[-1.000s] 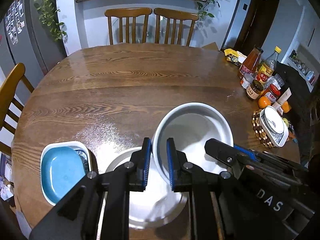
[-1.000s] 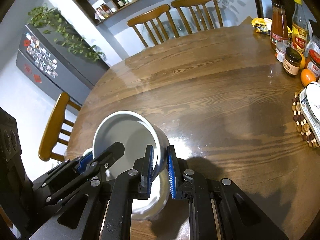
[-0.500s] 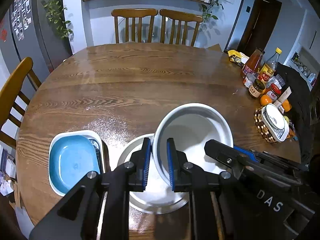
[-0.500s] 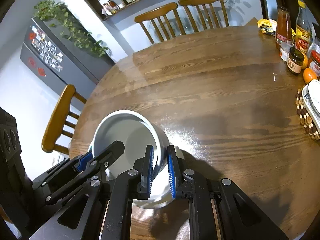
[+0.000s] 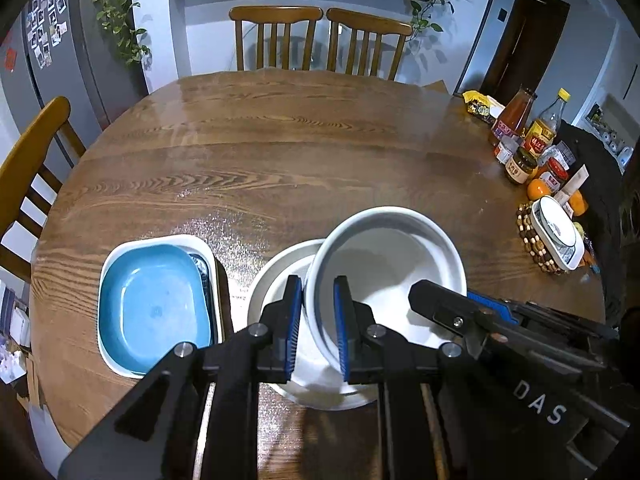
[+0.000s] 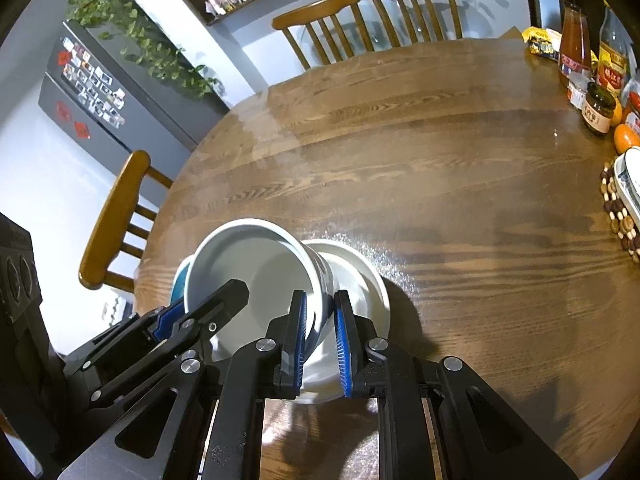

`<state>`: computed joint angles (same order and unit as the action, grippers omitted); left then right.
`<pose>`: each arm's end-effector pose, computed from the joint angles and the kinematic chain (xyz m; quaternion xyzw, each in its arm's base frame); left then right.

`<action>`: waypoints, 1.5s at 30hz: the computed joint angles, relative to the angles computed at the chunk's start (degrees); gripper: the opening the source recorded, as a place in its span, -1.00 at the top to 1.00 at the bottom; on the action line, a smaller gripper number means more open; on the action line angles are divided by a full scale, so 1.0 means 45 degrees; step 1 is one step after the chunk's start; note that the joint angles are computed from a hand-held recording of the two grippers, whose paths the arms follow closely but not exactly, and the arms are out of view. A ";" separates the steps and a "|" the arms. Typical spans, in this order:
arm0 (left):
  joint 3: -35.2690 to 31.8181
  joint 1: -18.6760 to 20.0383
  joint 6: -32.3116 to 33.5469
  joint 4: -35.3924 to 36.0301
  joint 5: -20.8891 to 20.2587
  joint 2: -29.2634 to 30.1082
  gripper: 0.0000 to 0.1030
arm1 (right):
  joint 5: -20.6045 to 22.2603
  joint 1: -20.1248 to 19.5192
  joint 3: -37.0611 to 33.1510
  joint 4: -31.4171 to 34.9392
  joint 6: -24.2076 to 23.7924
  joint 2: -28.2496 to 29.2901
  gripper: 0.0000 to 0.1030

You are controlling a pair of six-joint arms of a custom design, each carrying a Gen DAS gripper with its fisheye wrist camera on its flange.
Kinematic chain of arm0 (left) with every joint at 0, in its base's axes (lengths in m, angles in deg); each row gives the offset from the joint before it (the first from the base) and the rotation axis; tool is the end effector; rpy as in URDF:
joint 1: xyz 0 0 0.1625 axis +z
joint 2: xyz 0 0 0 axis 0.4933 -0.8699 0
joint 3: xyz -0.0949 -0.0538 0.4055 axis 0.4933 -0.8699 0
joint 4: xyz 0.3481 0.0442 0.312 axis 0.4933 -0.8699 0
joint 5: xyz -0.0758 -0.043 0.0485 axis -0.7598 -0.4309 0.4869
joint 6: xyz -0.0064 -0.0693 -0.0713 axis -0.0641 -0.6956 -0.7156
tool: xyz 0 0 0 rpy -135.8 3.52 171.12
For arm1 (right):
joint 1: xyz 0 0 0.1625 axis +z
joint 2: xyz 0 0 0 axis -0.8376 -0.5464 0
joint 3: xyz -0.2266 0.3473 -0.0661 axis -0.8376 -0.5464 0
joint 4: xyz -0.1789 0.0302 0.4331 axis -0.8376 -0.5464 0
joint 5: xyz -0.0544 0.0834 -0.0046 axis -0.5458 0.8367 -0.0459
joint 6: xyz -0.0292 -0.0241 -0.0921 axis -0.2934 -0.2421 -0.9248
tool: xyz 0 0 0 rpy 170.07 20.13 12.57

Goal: Organize plates and bowls
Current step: 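Lift the ramekin and carry it over the nested white bowls, then lower the ramekin into the medium bowl and open the left gripper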

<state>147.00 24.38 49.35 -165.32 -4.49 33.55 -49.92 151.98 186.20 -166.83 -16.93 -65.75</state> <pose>-0.2953 -0.7178 0.0656 0.3343 0.8980 -0.1755 0.2259 0.1466 -0.6642 0.1931 -0.0596 -0.9034 0.3736 0.2016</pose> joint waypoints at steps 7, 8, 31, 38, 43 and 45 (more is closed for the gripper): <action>0.0065 0.0112 0.0013 0.0101 0.0014 -0.0041 0.72 | 0.0024 -0.0053 -0.0007 0.0221 0.0119 0.0072 0.68; 0.0064 0.0109 -0.0007 0.0103 0.0025 -0.0032 0.72 | 0.0042 -0.0064 0.0005 0.0228 0.0132 0.0068 0.68; -0.0564 0.0496 -0.0600 0.1293 0.0051 0.0523 0.71 | -0.0065 -0.0275 -0.0651 0.1709 0.0760 0.0675 0.68; -0.0799 0.0574 -0.0742 0.1682 -0.0058 0.0706 0.71 | -0.0285 -0.0280 -0.0850 0.2179 0.0858 0.0780 0.68; -0.1017 0.0660 -0.0803 0.1991 -0.0092 0.0831 0.72 | -0.0271 -0.0348 -0.0974 0.2439 0.0991 0.0855 0.68; -0.1123 0.0690 -0.0851 0.2154 -0.0114 0.0881 0.72 | -0.0299 -0.0357 -0.1051 0.2543 0.1033 0.0901 0.68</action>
<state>141.94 27.48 45.52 -155.63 -5.00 37.51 -51.27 150.37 181.47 -155.39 -12.29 -61.70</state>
